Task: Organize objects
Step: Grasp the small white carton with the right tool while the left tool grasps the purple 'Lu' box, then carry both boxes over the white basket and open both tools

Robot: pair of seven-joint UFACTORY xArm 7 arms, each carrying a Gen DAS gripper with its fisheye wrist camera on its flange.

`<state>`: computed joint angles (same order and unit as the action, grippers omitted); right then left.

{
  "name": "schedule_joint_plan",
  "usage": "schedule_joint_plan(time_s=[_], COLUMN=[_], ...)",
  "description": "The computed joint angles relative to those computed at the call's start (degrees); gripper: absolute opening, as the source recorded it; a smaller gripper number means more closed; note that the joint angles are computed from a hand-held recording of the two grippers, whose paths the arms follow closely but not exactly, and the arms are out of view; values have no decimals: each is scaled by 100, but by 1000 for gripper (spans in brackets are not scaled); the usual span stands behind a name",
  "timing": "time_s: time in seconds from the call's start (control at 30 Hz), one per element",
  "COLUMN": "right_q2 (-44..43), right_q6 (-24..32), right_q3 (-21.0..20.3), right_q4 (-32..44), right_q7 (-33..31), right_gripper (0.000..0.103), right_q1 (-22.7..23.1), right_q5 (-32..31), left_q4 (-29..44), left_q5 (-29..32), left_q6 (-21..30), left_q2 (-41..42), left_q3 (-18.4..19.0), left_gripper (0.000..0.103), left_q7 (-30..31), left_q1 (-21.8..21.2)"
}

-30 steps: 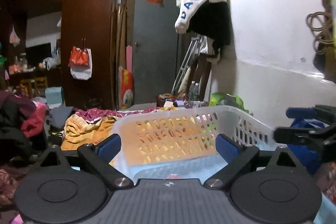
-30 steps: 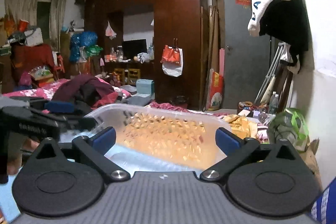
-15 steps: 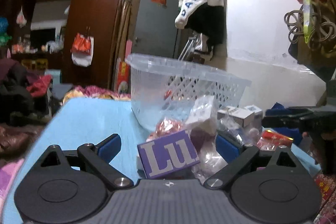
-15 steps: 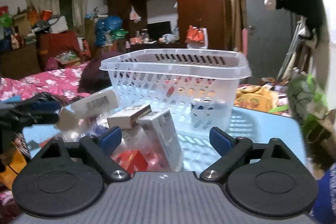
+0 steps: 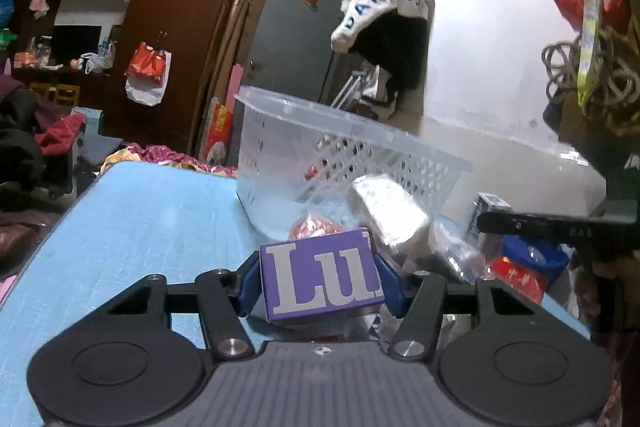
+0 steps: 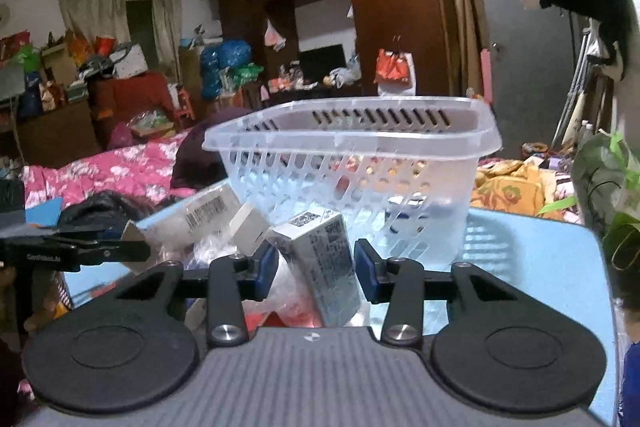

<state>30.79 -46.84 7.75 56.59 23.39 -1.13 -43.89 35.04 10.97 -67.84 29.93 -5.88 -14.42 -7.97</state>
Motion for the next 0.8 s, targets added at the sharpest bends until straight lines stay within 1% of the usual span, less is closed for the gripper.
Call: schedule_joint_plan(time_s=[0.17, 0.3, 0.33, 0.4, 0.43, 0.47, 0.5, 0.53, 0.57, 0.6, 0.67, 0.73, 0.77, 0.8], right_q2=[-67, -137, -146, -223, -259, -295, -316, -308, -297, -267, -70, 114, 214, 324], right_q6=[-144, -437, -546, -712, -768, -721, -585, -397, -127, 184, 957, 1489, 1577, 1650], right_q3=[-38, -94, -90, -97, -101, -90, -84, -112, -172, -224, -15, -89, -120, -66], right_q4=[-141, -377, -403, -398, -331, -195, -1, 237, 495, 740, 1404, 1841, 1984, 2121], right_q7=[-290, -713, -767, -948, -1059, -1095, -1142, -1338, -1639, -1778, -1565, -1807, -1940, -1991], right_gripper=[44, 44, 44, 44, 44, 44, 44, 44, 44, 44, 44, 44, 46, 55], right_q1=[129, 314, 326, 425, 498, 557, 629, 777, 985, 1117, 974, 1160, 1231, 1210], right_q5=[323, 953, 1036, 1296, 1461, 1586, 1673, 1906, 2294, 2508, 2335, 2547, 2670, 2678], left_q4=[-62, -51, -29, 114, 268, 504, 775, 1128, 1436, 1768, 2443, 2887, 3068, 3187], left_q5=[-33, -67, -56, 180, 331, 465, 518, 415, 261, 101, -307, -691, -690, -627], left_q6=[-309, -530, -518, -305, -136, 206, 571, 966, 1386, 1832, 2615, 3104, 3332, 3491], left_q2=[-10, -17, -88, -329, -464, -631, -742, -803, -829, -806, -630, -417, -315, -232], left_q3=[6, 7, 11, 26, 16, 4, -8, -22, -25, -25, 8, 73, 64, 36], left_gripper=[62, 62, 62, 62, 62, 62, 62, 62, 62, 62, 62, 62, 62, 69], left_q7=[-48, -89, -79, -152, -263, -369, -425, -399, -325, -238, 8, 272, 342, 375], left_q1=[34, 36, 27, 78, 123, 143, 128, 56, -35, -129, -339, -539, -551, -513])
